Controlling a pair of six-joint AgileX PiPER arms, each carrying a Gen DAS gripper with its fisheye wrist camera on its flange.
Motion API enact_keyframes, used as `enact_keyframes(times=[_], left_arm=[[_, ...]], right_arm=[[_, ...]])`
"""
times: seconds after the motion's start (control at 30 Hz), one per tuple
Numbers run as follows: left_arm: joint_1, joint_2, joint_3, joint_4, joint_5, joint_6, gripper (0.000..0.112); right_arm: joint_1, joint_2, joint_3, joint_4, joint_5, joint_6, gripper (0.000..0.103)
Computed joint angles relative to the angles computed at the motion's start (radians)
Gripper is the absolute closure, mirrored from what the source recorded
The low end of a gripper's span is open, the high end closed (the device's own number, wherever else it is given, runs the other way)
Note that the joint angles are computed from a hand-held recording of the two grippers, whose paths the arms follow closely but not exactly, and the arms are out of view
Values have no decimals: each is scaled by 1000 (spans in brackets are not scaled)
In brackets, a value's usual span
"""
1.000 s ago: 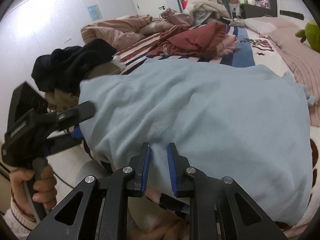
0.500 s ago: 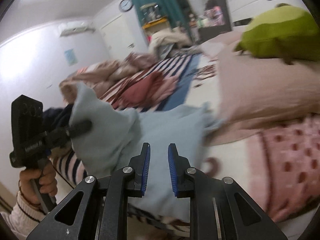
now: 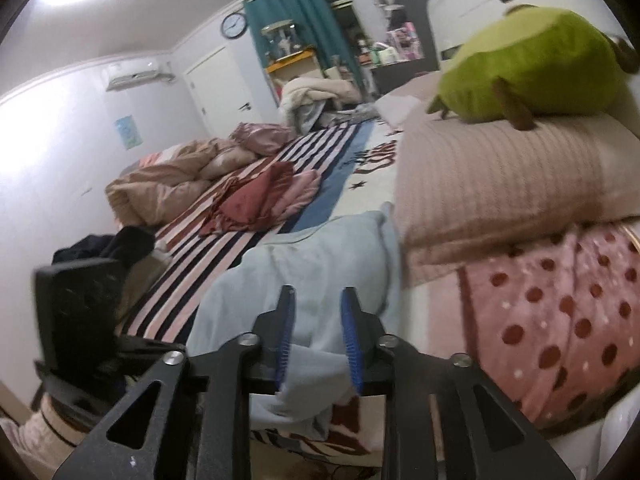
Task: Fold small clothes
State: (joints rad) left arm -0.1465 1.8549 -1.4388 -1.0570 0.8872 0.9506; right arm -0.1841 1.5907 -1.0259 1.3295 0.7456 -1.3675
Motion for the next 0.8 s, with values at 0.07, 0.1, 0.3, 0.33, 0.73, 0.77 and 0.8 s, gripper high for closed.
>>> enact_keyframes(times=[0.07, 0.1, 0.3, 0.33, 0.73, 0.77, 0.8], left_arm=[[38, -38, 42, -17, -24, 0, 47], [55, -53, 62, -21, -47, -4, 45], [134, -27, 89, 3, -112, -78, 40], [138, -13, 88, -2, -117, -81, 39], [123, 264, -337, 61, -25, -338, 40], [122, 291, -381, 87, -9, -382, 45], [125, 307, -405, 99, 4, -406, 50]], right_arm=[[39, 18, -25, -67, -13, 51, 69], [53, 26, -29, -89, -24, 64, 65], [107, 53, 18, -288, -159, 231, 64], [91, 63, 25, -296, -146, 238, 64], [-55, 90, -73, -267, 71, 217, 39], [-52, 126, -132, -290, 96, 247, 36], [-41, 193, -230, -346, 150, 307, 36]])
